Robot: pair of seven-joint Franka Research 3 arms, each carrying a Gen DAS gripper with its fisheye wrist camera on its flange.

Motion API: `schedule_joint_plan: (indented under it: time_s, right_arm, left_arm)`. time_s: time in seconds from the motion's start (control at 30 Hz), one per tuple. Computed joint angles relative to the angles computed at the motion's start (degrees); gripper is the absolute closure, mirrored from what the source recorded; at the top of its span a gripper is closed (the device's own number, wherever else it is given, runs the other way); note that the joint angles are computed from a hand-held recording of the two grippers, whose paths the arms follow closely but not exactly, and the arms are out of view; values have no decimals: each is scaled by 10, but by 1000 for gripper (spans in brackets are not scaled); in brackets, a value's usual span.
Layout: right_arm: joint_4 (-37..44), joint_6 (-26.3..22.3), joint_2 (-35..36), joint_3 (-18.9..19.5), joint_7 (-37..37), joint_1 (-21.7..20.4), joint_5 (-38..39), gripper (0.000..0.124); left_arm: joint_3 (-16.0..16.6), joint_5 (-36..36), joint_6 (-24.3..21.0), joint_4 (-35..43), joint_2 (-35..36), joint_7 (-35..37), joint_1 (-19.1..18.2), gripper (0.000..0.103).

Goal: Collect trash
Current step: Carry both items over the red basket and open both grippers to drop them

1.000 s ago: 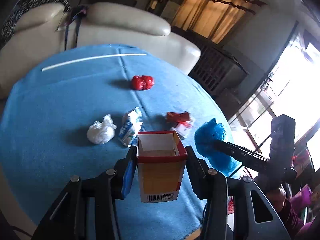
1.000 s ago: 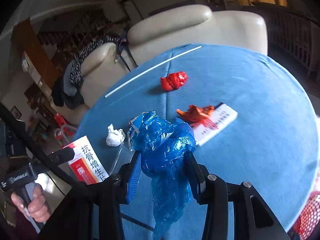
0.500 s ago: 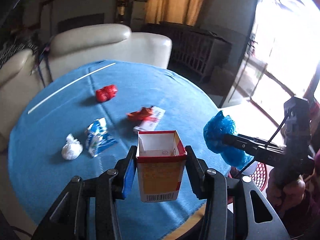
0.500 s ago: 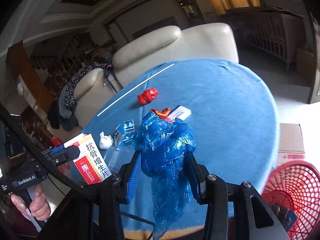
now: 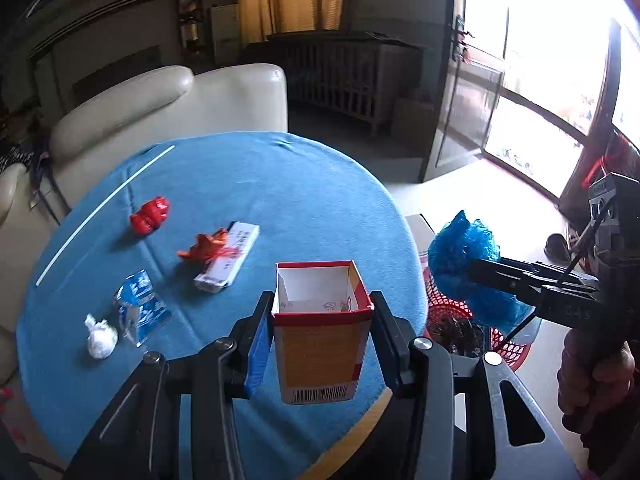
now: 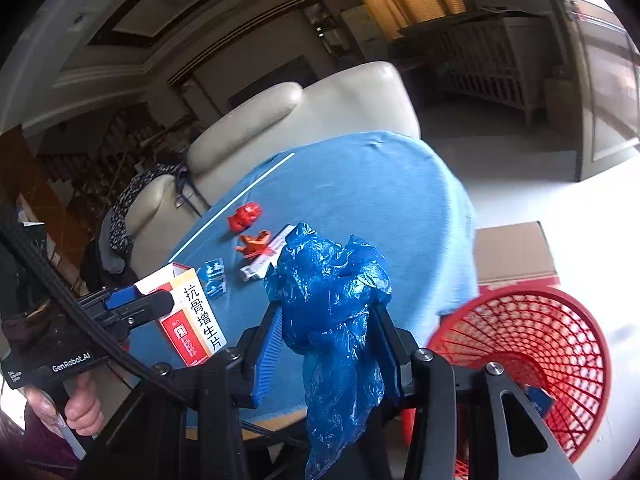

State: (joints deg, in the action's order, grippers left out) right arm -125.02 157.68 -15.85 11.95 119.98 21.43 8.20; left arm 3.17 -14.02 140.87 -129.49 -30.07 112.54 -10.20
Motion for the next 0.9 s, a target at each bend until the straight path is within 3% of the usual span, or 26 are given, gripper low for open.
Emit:
schedule_joint_plan:
  time_s: [0.9]
  right_arm:
    - [-142,-22,-146,-4,61,-77,4,76]
  left_arm:
    - [-54,27,15,24,58,10,-42,55]
